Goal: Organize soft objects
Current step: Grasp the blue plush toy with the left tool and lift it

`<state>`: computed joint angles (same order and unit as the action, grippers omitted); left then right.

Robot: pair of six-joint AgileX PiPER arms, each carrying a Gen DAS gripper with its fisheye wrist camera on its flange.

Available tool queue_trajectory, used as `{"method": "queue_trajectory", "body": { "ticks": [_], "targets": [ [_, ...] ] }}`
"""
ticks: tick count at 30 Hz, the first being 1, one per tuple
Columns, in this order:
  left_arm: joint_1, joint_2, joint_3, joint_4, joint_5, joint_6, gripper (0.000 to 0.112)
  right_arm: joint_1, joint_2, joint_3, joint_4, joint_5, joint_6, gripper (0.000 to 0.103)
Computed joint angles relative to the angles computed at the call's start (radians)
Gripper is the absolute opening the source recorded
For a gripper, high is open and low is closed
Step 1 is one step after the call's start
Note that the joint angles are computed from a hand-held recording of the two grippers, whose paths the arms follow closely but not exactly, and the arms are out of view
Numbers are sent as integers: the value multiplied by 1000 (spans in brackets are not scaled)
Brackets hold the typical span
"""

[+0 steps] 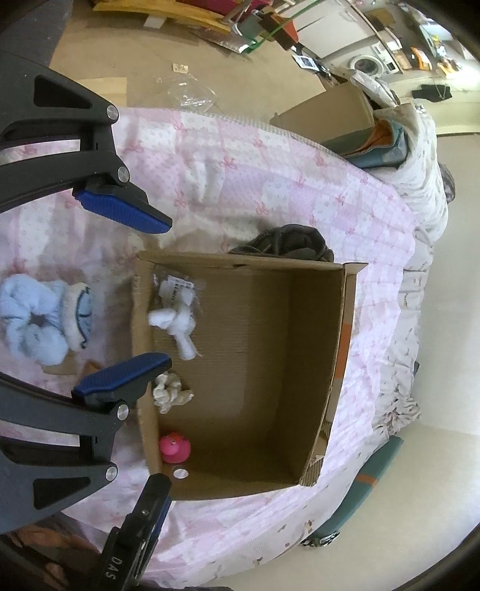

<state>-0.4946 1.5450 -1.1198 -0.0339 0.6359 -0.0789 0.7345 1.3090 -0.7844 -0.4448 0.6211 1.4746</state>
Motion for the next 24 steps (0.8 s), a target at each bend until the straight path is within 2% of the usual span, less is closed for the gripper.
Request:
{"method": "queue_trajectory", "body": {
  "ticks": [11,16,20,24],
  "targets": [
    [59,-97,111,-42,16,13,64,151,-25,34,-85,57,215,79],
    [137,-68,103,-146,86,79,64,197,-8,26,-101,65,264,79],
    [143,-36,98,-177,137,107,64,191,1,32,-84,55,248,79],
    [136,44,88,-319,235,239,71,171,-6,49,-64,40,253,79]
  ]
}}
